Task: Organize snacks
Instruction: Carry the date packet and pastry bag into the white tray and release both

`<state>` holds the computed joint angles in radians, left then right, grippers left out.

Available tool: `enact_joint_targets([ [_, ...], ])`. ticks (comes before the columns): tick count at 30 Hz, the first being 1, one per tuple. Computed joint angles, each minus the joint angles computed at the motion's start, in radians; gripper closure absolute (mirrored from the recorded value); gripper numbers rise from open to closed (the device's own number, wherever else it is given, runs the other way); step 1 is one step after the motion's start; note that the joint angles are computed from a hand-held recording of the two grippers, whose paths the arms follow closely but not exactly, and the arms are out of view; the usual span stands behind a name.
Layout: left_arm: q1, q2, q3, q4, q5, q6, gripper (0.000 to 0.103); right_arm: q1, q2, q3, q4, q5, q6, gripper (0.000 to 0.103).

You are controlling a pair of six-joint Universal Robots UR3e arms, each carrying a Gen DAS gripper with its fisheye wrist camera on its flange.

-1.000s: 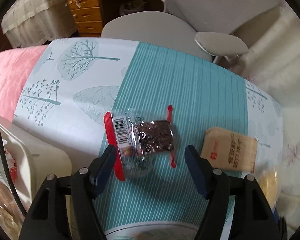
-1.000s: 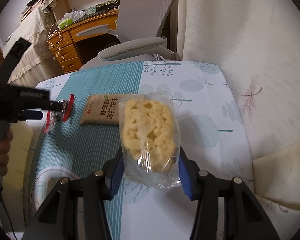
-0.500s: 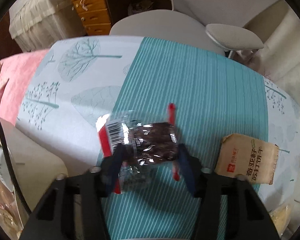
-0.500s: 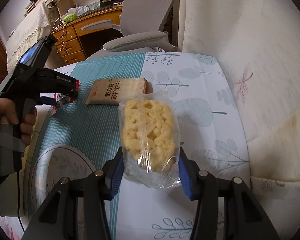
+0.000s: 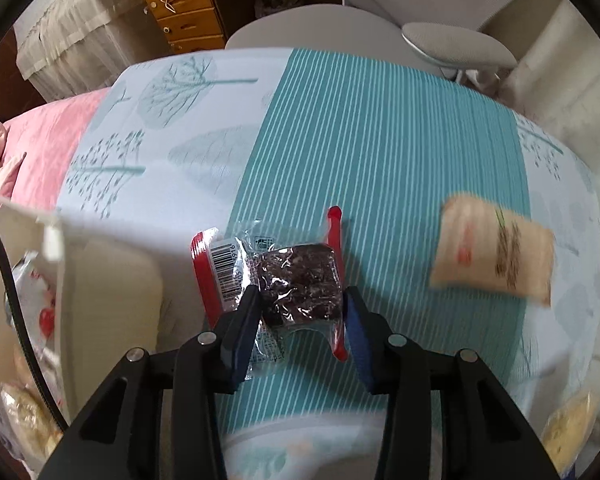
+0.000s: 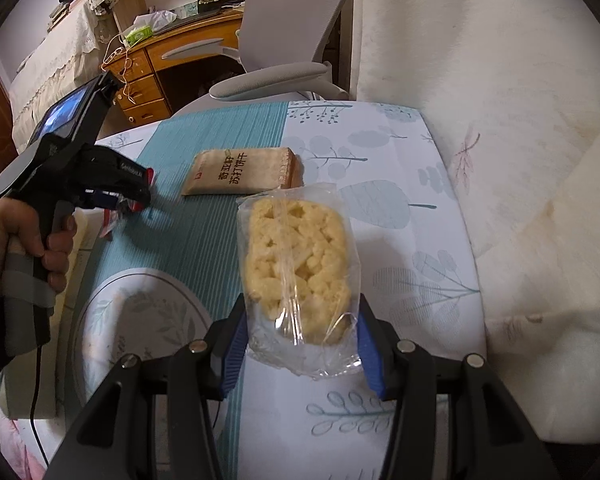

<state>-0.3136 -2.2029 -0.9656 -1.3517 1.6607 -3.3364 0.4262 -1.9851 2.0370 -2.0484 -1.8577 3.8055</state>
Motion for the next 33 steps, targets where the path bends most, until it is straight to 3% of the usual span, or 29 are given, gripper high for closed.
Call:
enact_joint_targets([
  [9, 0.046, 0.357, -0.295, -0.114, -0.077, 0.116, 0.063, 0.093, -0.018, -0.107, 0.143, 0.047, 0.159, 0.054],
  [22, 0.230, 0.793, -0.466, -0.400, -0.215, 0.344, 0.062, 0.336, 0.058, -0.214, 0.189, 0.066, 0.453, 0.055],
  [27, 0.390, 0.954, -0.526, -0.496, -0.287, 0.493, 0.062, 0.438, 0.149, -0.276, 0.173, 0.076, 0.544, 0.055],
  [33, 0.684, 1.129, -0.555, -0.654, -0.410, 0.797, 0.062, 0.523, 0.273, -0.411, 0.198, 0.050, 0.591, 0.055],
])
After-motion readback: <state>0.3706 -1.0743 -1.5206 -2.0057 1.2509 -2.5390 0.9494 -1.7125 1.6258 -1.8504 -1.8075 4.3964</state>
